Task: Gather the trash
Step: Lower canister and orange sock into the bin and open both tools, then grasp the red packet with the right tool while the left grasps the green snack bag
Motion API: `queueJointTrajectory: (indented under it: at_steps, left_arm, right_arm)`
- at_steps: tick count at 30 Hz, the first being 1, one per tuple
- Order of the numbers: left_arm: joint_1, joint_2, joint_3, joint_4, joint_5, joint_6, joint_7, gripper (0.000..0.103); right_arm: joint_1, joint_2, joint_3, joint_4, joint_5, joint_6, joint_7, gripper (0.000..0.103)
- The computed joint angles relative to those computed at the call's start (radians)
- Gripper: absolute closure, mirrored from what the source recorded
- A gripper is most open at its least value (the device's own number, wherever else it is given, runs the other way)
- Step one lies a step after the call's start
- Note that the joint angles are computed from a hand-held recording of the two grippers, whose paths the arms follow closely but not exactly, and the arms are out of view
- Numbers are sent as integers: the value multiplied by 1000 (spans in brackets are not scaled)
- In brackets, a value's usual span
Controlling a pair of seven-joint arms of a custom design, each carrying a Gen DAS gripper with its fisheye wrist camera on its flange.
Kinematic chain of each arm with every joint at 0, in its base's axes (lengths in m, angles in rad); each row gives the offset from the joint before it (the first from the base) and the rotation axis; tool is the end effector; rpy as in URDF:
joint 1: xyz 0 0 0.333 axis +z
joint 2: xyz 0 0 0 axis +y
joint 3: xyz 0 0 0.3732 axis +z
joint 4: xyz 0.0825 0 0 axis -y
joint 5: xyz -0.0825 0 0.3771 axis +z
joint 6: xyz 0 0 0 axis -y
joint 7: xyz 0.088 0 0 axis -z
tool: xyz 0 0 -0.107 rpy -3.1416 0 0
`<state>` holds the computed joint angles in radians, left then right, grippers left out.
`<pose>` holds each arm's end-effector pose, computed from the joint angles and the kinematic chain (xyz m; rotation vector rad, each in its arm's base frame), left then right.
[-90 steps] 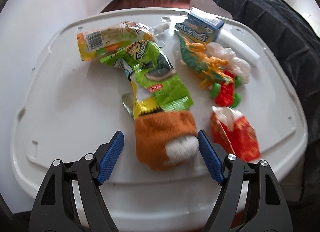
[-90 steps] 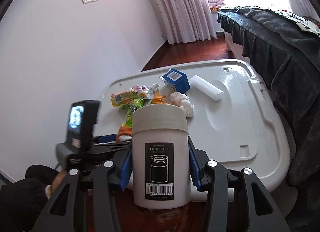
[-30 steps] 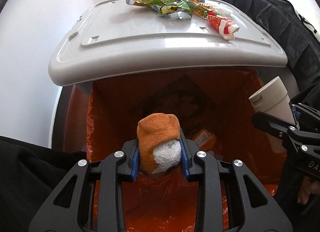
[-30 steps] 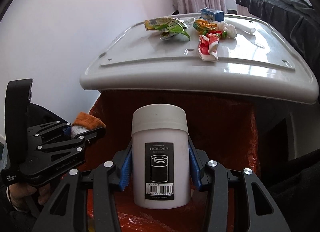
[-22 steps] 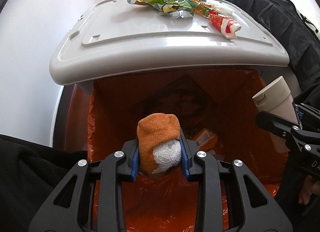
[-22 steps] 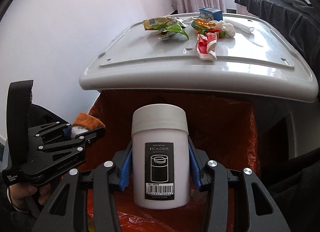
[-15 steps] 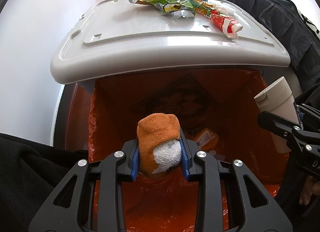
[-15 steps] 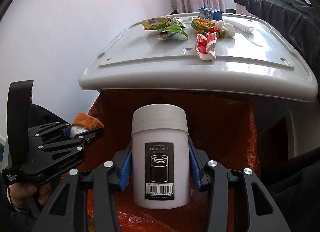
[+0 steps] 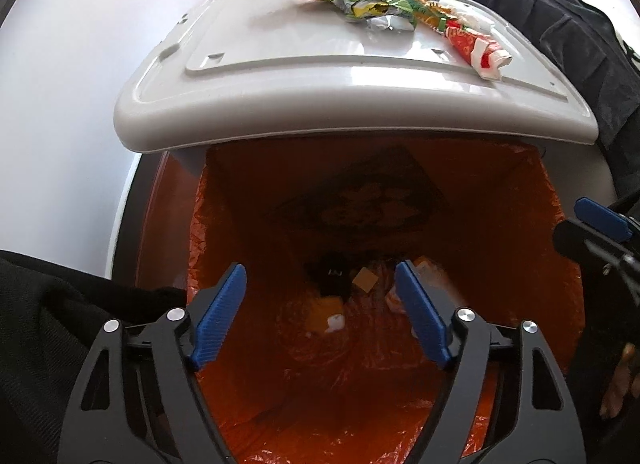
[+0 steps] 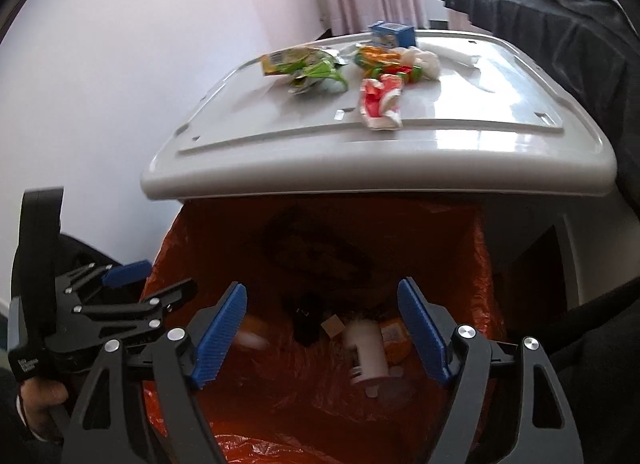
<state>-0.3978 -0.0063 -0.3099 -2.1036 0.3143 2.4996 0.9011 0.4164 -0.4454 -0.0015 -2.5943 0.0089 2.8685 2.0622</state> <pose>0.4319 -0.3726 0.5241 -1.7255 2.2278 -0.5350 0.3766 0.1653 0.5459 -1.6535 1.7991 -0.2925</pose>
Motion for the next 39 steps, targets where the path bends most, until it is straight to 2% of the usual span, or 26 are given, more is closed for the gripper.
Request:
queueJointTrajectory:
  at_steps: [5, 8, 10, 13, 15, 20, 25, 26, 27, 28, 29, 30, 35, 38, 39]
  left_arm:
    - [1, -3, 0, -5, -4, 13, 3, 27]
    - [3, -6, 1, -5, -27, 20, 20, 27]
    - [5, -10, 3, 1, -66, 29, 51, 27]
    - [8, -9, 4, 27, -110, 23, 103, 27]
    - [12, 1, 6, 67, -97, 11, 123, 27]
    - [13, 46, 17, 167, -79, -16, 147, 27]
    - [7, 87, 38, 235, -72, -28, 136, 27]
    - [7, 92, 41, 241, -75, -27, 134, 27]
    - [6, 95, 45, 247, -73, -29, 129, 27]
    - [5, 98, 48, 251, -72, -31, 125, 27]
    - [5, 101, 50, 253, -76, -36, 123, 27]
    - [5, 104, 51, 258, -80, -42, 123, 27]
    - [-4, 131, 56, 300, -86, -68, 121, 27]
    - [-20, 178, 62, 376, -64, -99, 119, 27]
    - [-28, 204, 65, 414, -61, -105, 114, 27]
  right_arm:
    - [16, -2, -17, 2, 22, 3, -12, 26]
    - [70, 3, -76, 21, 88, -5, -60, 26]
    - [77, 13, -100, 50, 121, -18, -89, 26]
    - [47, 51, -115, 128, 137, -45, -140, 26]
    - [-3, 98, -103, 193, 117, -43, -160, 26]
    - [-58, 244, -96, 349, 173, -87, -219, 25]
    - [-144, 397, -36, 490, 132, -173, -175, 26]
    - [-157, 417, -23, 505, 121, -181, -167, 28]
    - [-169, 438, -12, 521, 113, -192, -166, 38]
    - [-179, 451, -1, 531, 47, -205, -126, 44]
    - [-185, 451, 6, 527, -47, -194, -81, 62]
    - [-190, 453, 15, 527, -71, -199, -74, 74]
    - [-210, 396, 16, 475, 64, -158, -180, 77]
    - [-200, 313, -19, 446, 225, -117, -317, 77]
    - [-197, 298, -29, 445, 239, -108, -340, 77]
